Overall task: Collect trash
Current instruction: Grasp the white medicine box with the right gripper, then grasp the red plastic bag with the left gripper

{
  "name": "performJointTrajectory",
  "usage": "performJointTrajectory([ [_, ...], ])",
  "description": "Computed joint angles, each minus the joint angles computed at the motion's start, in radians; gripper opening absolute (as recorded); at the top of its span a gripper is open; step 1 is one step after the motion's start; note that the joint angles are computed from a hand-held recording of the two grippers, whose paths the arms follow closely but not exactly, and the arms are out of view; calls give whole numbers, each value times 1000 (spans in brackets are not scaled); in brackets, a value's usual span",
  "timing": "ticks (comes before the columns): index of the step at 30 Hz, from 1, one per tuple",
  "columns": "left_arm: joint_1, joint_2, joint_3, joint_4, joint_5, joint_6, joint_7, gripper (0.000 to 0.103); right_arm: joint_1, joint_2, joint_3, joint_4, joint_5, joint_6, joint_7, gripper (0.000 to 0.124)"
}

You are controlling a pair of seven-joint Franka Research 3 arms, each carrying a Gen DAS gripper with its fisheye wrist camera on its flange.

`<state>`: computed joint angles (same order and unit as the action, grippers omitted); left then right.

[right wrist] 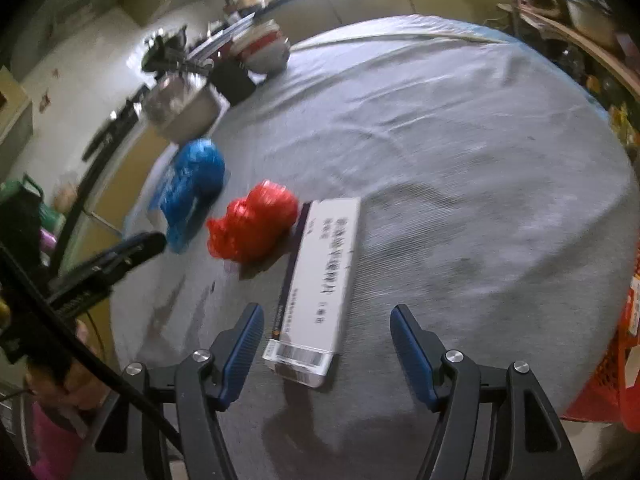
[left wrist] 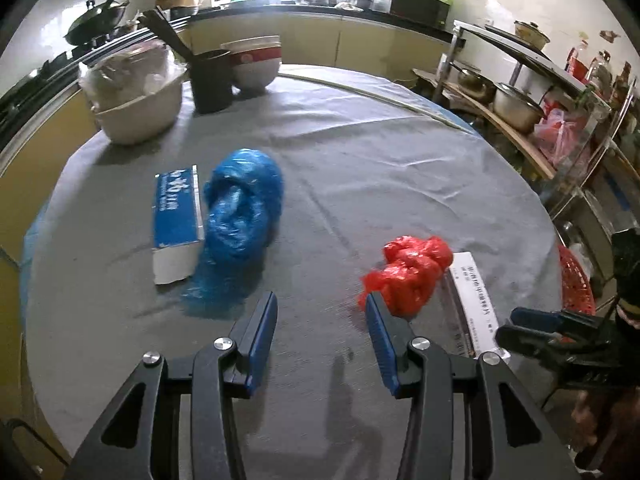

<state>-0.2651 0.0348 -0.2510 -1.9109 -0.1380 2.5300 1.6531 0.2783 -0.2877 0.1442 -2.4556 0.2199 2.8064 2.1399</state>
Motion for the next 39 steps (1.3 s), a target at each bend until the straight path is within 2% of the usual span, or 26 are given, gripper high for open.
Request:
performJointTrajectory([
  [4,-4,3,1,-9,68,10,-43,56,-78,69,90,96,-242,-117,184,70],
  [7,0,-1,2,-4,70,-5,-40,57,-85,100,112,143,-416,-179,288,70],
  [8,-2,4,0,4,71,-9,-39,57,-82,107,114,152,-467,-193,308,68],
  [10,-5,12,-4,21,72,-14,-34,57,-73,105,113,161,-560,-238,340,49],
  [12,-11,23,-11,41,64,-20,-24,60,-46,76,68,118,-523,-194,318,49],
  [14,-17,35,-19,62,53,-27,-7,66,-43,42,51,84,-503,-182,320,49],
  [18,-36,74,-40,109,41,-42,29,72,-76,-47,36,-8,-465,-150,336,49],
  [24,-71,188,-52,213,112,-109,-25,72,-149,-181,48,-117,-413,-107,334,49],
  [25,-76,195,-50,217,125,-114,-46,71,-158,-204,48,-136,-399,-97,333,49],
  [26,-79,197,-45,212,140,-106,-73,62,-167,-226,48,-154,-384,-86,332,49],
  [27,-78,192,-45,199,146,-93,-87,45,-174,-234,49,-163,-372,-75,323,49],
  [31,-53,171,-58,171,83,-72,-88,45,-209,-267,78,-199,-342,-11,304,49],
  [39,-75,71,-58,91,120,-15,-144,44,-257,-339,151,-247,-315,73,282,49],
])
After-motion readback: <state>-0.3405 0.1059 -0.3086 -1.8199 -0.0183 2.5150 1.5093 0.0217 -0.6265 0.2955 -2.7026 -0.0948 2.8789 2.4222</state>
